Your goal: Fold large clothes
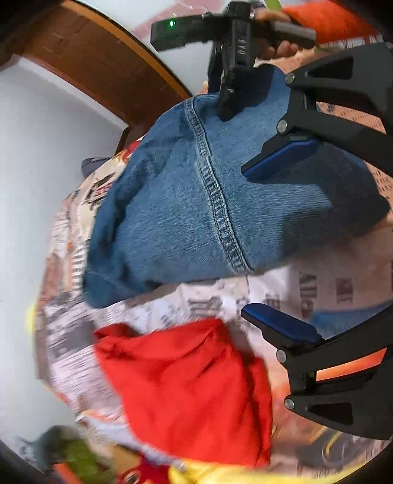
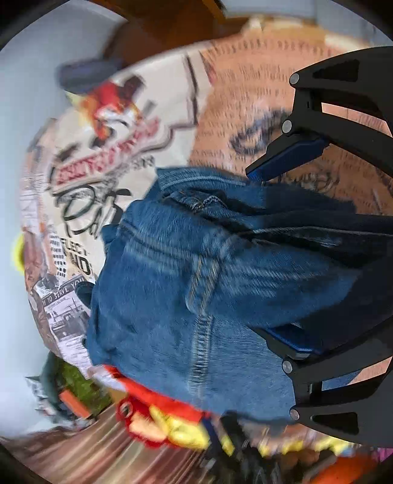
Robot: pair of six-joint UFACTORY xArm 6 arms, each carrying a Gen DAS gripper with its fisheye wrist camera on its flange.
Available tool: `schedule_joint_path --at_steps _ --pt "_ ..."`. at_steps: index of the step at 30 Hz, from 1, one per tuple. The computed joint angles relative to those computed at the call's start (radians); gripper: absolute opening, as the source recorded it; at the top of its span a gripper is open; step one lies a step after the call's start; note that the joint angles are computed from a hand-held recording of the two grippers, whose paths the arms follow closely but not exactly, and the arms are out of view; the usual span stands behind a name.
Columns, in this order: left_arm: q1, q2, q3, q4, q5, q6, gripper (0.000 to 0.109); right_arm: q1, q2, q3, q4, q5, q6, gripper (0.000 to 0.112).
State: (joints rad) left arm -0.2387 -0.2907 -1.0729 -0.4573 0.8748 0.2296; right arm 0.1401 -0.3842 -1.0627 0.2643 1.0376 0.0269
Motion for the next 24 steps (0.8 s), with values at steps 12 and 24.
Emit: schedule_joint_path --at_steps 12,24 --pt "0.096 0.239 -0.171 -0.331 0.237 0.086 0.085 -0.155 0.090 0.031 0.390 0.053 -0.145 0.101" --pt "0.059 0.328 -0.275 -0.297 0.269 -0.003 0.095 -0.153 0.158 -0.039 0.397 0.106 -0.097 0.097"
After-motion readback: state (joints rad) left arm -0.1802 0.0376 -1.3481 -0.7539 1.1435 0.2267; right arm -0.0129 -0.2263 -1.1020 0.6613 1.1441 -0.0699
